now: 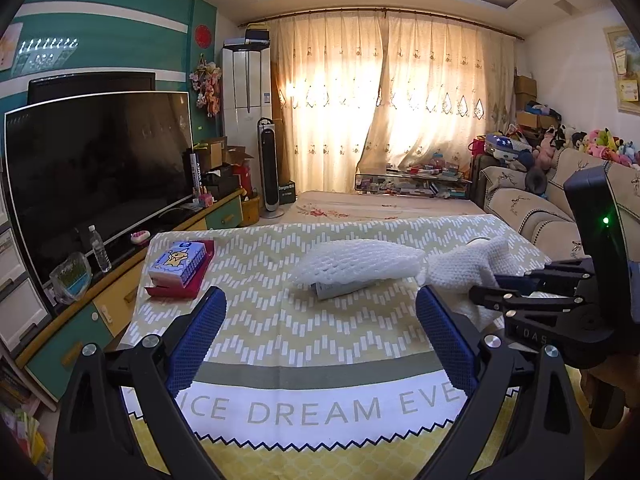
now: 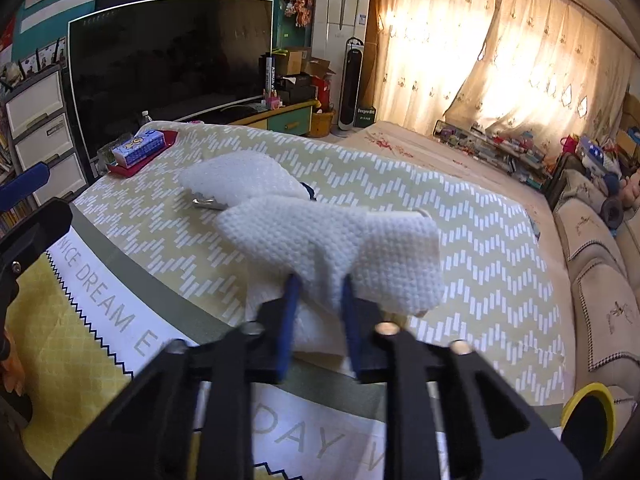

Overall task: Collect trash
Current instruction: 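Lift the tissue with the right tool toward the bin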

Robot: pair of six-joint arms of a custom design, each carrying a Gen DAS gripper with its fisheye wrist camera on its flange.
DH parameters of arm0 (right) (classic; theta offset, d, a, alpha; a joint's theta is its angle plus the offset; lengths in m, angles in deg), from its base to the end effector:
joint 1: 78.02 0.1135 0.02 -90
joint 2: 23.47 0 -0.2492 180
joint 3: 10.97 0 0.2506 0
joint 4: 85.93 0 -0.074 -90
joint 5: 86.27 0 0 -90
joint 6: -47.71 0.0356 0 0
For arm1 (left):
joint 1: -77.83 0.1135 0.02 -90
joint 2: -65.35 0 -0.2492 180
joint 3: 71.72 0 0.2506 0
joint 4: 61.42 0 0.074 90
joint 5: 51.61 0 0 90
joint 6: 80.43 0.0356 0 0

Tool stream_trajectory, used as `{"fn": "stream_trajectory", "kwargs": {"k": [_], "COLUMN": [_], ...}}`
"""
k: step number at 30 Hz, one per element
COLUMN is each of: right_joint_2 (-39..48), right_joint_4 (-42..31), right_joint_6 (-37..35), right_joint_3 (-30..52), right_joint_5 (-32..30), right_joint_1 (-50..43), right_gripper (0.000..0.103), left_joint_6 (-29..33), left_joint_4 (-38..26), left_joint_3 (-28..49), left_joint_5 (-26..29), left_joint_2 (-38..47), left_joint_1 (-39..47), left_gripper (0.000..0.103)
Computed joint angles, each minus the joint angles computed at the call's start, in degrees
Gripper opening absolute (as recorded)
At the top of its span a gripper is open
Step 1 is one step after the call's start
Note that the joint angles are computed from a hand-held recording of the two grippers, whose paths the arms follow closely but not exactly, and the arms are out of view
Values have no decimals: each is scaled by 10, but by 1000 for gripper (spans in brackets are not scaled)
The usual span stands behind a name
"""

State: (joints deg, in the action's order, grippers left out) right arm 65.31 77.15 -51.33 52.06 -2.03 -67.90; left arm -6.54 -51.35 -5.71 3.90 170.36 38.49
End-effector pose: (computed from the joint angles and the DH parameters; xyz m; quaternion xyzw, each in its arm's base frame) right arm 0.3152 0.0599 0.1796 -0.1721 0.8986 0.0498 0.4004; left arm 0.2987 -0.2188 0.1465 0.0181 0.8361 0.0003 0.5483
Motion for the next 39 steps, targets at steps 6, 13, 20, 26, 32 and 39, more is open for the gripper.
{"fn": "stream_trajectory", "kwargs": {"k": [6, 13, 20, 26, 32, 39], "right_joint_2": [-23, -145, -282, -343, -355, -305], "right_joint_4": [-18, -57, -119, -164, -211, -236], "right_joint_6": [18, 27, 38, 22, -32, -112], "right_joint_3": [-2, -37, -42, -26, -17, -4], "right_joint_5": [-74, -134, -219, -272, -327, -373], "right_joint_1": [-30, -62, -135, -217, -360, -536], "right_gripper": [2, 2, 2, 2, 2, 2], "left_joint_6": [4, -1, -3, -7, 0, 4], "left_joint_4": [3, 1, 1, 5, 9, 11], "left_joint_3": [2, 5, 5, 3, 4, 6], "left_joint_5": [-1, 2, 3, 5, 7, 8], "left_joint_2": [4, 7, 9, 10, 14, 17], "left_joint_1": [0, 3, 3, 5, 2, 2], "left_gripper": [95, 95, 95, 95, 95, 95]}}
